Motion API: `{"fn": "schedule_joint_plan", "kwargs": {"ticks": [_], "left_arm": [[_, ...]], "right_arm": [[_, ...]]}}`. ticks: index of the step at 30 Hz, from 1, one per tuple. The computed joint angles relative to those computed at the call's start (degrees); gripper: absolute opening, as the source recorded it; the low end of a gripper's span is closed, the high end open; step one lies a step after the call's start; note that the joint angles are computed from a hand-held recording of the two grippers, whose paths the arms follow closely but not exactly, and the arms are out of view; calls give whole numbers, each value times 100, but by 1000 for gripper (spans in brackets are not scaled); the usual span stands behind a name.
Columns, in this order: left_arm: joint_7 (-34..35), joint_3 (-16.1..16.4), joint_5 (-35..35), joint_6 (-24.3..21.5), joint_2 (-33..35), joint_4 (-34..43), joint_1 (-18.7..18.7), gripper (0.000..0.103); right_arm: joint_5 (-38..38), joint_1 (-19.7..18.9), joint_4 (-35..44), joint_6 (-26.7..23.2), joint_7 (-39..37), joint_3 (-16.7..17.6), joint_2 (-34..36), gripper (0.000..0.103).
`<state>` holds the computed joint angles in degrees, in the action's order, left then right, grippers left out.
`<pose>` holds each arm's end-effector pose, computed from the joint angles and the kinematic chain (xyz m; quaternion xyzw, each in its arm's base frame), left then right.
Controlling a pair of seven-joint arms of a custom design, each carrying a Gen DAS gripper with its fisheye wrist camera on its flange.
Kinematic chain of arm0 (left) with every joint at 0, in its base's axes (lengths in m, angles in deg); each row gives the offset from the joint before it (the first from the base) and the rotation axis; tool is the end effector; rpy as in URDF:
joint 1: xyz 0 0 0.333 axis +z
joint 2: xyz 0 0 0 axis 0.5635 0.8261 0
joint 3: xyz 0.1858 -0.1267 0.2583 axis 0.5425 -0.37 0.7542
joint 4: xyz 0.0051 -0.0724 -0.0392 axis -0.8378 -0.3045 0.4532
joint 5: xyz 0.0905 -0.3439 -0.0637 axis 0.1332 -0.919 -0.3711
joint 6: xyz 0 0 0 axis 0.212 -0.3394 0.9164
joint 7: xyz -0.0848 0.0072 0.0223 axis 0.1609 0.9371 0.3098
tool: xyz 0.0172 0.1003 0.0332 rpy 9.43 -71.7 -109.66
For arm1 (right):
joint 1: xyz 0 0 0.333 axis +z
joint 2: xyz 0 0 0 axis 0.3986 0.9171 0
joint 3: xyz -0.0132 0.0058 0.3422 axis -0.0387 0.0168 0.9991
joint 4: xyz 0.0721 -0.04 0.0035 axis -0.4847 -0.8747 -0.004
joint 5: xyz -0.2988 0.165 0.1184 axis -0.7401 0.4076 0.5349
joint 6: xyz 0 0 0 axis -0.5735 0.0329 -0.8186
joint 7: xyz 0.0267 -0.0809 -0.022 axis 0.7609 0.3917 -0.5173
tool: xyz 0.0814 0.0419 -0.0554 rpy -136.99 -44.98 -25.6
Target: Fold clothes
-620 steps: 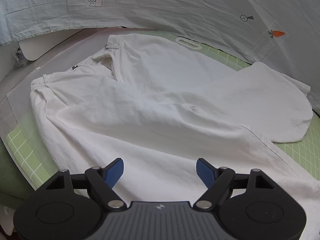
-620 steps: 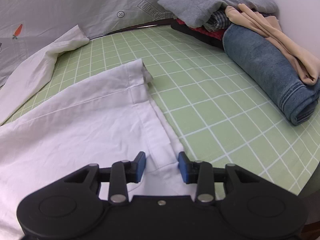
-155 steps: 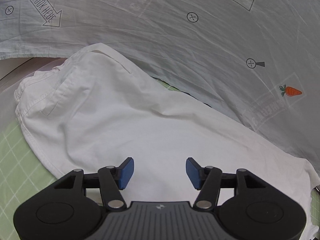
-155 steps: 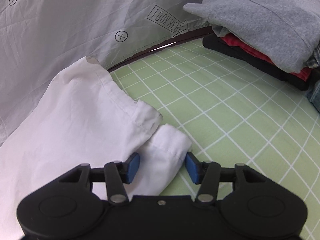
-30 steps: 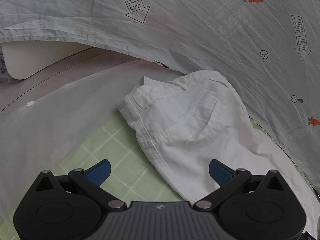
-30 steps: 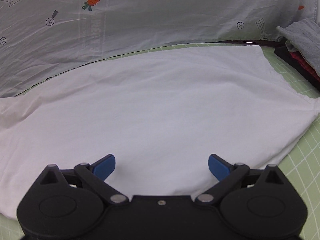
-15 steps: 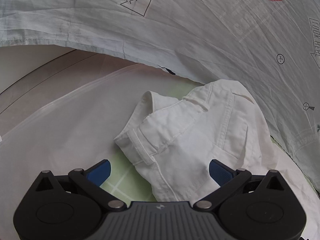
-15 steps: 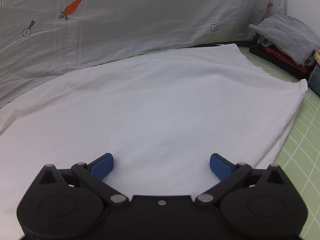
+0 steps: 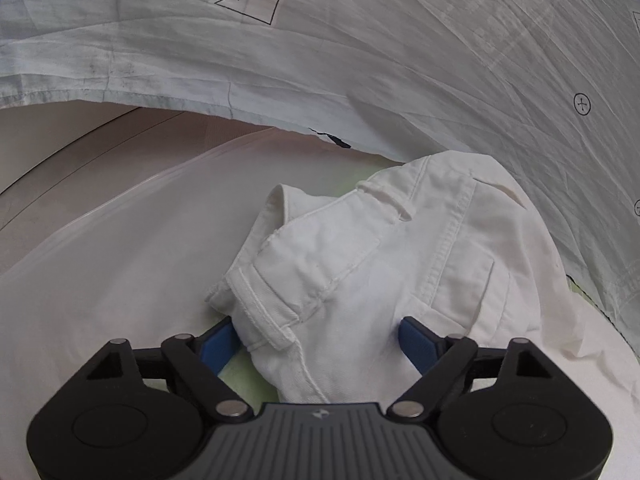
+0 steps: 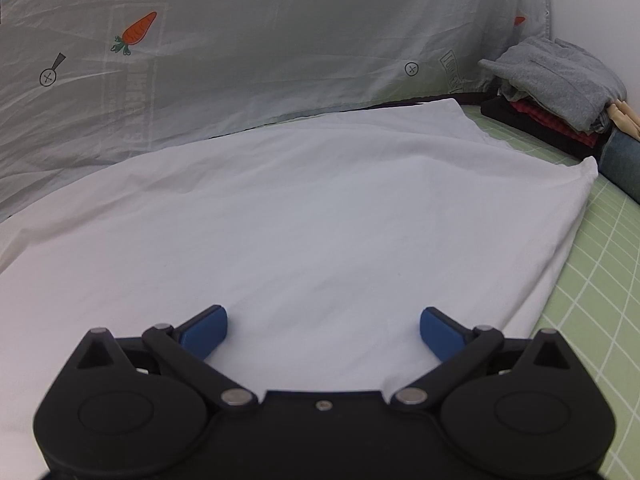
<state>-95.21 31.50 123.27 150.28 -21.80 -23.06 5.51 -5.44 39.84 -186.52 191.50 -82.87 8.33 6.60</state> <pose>0.4961 -0.3937 0.4127 -0.8540 0.4039 -0.2345 0.2293 0.4797 0.1761 0.3785 -0.4599 0.7820 -0.3641 0.2105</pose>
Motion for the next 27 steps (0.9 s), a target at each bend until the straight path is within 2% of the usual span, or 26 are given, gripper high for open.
{"fn": "schedule_joint_plan", "kwargs": {"ticks": [1,2,7,13,17,19,22,25,27], "left_arm": [[109,-19,-83,-156,48,124,-19,56],[102,-21,-131,-128,55,159,-7,45],[-87,3,-225,-258,12,275,-58,27],[-309,-10,321,-495,-198,427,-220,23],[-28,-32,904,-881,-35,1053,-501,22],[252,-24,1167,-963,112,1478,-649,21],[889,10,1319,-884,434,2222,-850,21],[1674,58,1298,-563,872,3045,-1084,21],[2330,47,1171,-300,1326,3644,-1221,21]], "right_arm": [[-20,4,0,-6,19,1,2,103],[-41,7,-1,-11,38,1,3,103],[-148,14,-23,-7,142,1,-4,103],[-314,-56,-114,234,208,-32,-85,103],[-25,-302,-219,1013,-467,-162,-245,103],[631,-513,-341,1629,-1229,-277,-385,103],[1115,-762,-595,2095,-1506,-375,-677,103],[855,-986,-792,2064,-1288,-359,-971,103],[773,-1097,-886,2002,-1407,-340,-1083,103]]}}
